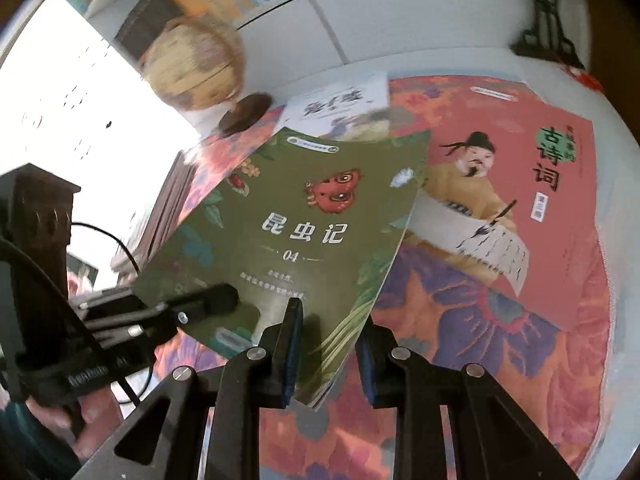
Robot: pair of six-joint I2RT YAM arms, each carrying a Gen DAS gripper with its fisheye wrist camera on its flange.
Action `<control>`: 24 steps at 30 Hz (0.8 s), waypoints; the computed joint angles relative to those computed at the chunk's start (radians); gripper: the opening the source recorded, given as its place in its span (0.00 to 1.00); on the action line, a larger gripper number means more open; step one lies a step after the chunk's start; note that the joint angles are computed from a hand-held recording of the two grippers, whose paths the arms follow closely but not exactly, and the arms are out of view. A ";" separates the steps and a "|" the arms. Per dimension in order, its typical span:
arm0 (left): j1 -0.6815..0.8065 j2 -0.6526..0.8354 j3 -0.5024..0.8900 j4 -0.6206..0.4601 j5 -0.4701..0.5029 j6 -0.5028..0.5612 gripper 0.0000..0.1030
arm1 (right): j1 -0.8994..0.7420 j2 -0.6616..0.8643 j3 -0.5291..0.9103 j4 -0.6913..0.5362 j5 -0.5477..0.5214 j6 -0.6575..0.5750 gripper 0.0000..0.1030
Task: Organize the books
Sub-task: 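Carry the green book with both grippers over the stack beside the globe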
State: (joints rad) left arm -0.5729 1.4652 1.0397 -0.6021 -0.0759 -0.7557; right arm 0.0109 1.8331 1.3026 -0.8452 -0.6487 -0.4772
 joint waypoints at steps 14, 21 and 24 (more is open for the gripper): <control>0.057 -0.373 -0.116 -0.180 -0.073 0.010 0.14 | 0.222 -0.265 -0.164 0.059 -0.009 0.152 0.24; 0.294 -0.597 -0.140 -0.264 0.018 0.148 0.14 | 0.423 -0.317 -0.121 0.157 0.042 0.347 0.24; 0.437 -0.652 -0.157 -0.273 0.088 0.220 0.14 | 0.512 -0.281 -0.057 0.165 0.086 0.386 0.24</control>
